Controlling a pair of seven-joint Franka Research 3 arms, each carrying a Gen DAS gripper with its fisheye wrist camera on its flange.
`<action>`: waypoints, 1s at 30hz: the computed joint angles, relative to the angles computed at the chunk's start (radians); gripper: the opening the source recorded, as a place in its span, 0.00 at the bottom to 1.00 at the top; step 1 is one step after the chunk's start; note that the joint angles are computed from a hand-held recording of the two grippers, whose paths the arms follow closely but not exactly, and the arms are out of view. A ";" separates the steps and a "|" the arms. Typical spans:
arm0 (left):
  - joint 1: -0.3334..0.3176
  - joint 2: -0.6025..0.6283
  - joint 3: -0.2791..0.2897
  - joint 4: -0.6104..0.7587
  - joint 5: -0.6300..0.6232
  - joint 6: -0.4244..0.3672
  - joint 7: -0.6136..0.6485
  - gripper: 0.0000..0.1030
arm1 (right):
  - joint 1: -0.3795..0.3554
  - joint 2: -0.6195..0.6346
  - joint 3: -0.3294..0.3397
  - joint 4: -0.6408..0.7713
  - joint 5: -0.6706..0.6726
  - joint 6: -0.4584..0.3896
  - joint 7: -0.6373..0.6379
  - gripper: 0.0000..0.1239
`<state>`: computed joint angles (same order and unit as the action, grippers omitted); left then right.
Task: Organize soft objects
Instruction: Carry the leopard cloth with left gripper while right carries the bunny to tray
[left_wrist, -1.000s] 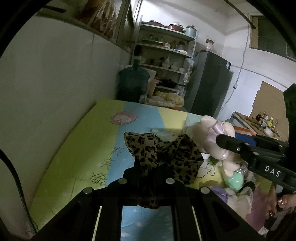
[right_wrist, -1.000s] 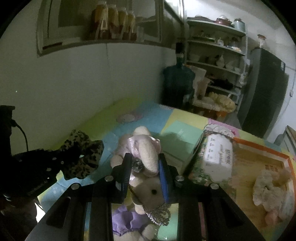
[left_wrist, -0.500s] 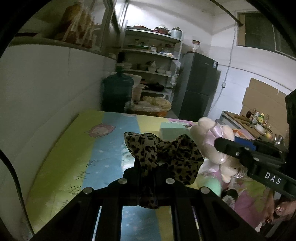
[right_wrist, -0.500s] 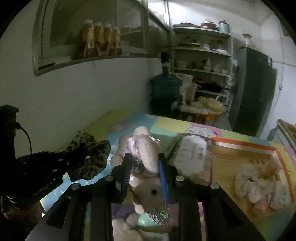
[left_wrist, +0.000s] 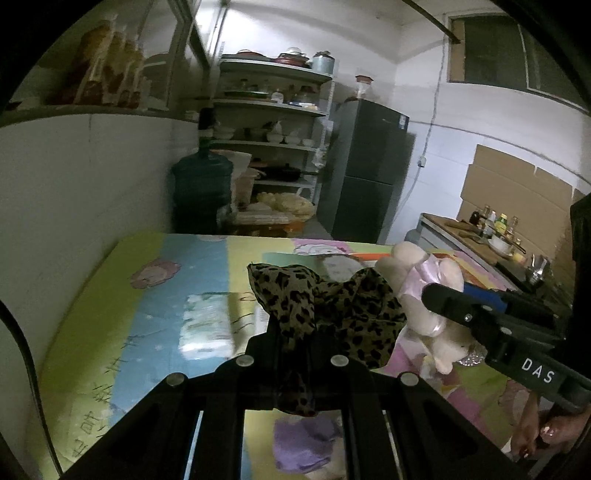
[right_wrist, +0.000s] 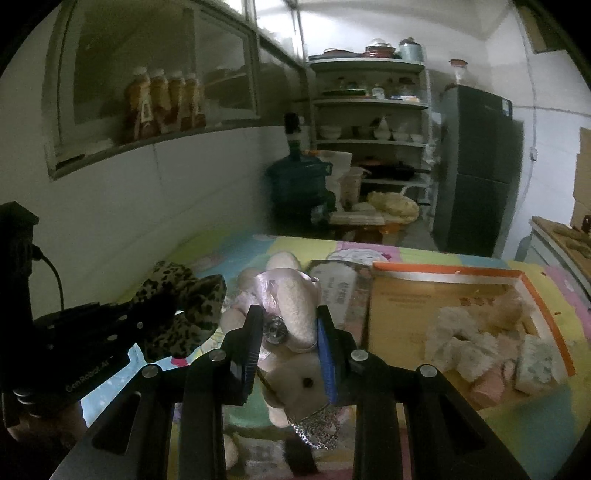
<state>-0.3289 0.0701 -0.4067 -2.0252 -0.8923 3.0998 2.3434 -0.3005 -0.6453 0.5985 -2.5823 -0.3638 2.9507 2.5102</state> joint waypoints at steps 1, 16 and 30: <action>-0.004 0.003 -0.001 0.004 0.011 -0.001 -0.008 0.10 | 0.006 -0.015 -0.008 -0.012 0.003 -0.003 0.001 0.24; -0.022 0.045 -0.045 0.058 0.134 -0.041 -0.113 0.10 | 0.031 -0.179 -0.063 -0.133 0.069 -0.034 -0.016 0.24; -0.025 0.124 -0.098 0.115 0.408 -0.042 -0.344 0.10 | 0.029 -0.320 -0.112 -0.234 0.118 -0.070 -0.049 0.24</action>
<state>-0.3541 0.1940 -0.5042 -1.9103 -0.4846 3.0574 1.9998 -0.2716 -0.9653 0.4866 -2.8160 -0.2458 2.8805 2.4609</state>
